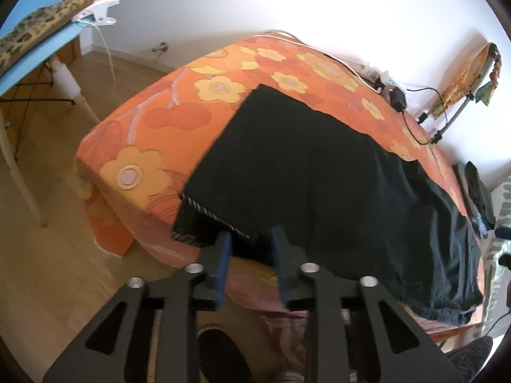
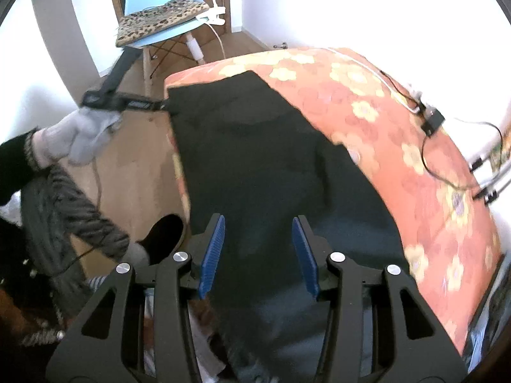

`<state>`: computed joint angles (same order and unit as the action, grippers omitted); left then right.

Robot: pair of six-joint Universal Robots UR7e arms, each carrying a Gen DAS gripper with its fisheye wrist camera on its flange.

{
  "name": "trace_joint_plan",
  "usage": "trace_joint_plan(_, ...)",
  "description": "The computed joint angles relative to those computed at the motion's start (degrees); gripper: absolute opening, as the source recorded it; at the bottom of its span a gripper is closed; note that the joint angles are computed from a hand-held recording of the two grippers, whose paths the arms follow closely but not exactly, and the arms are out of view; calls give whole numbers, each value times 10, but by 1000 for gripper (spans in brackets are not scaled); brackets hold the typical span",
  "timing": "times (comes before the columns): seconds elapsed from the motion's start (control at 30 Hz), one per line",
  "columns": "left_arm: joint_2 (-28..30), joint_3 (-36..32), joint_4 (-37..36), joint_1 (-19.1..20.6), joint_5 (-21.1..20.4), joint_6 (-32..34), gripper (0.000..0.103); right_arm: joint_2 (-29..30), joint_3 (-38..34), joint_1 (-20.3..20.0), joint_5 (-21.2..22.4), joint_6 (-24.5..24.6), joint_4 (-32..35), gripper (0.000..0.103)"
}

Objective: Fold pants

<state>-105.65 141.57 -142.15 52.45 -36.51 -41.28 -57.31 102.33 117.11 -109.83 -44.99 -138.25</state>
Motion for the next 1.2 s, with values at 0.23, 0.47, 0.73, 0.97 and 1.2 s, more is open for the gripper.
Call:
trace_joint_plan(0.23,-44,0,98,-6,48,-67,34,27,24,-13,-9,-15,-47,46)
trace_joint_plan(0.47,-8,-10,39,-48,46,24,34,-44,71,-48,-14,64,-118,46)
trace_joint_plan(0.73,80,-35,-34,-88,-21,112,34,-128,106,-82,-34,134,-183,46)
trace_joint_plan(0.97,181,-68,-99,-126,-96,197,34,-184,128,-123,-60,176,-216,46)
trace_joint_plan(1.2,294,-108,-133,-163,-188,294,51,-243,160,-169,-71,235,-197,46)
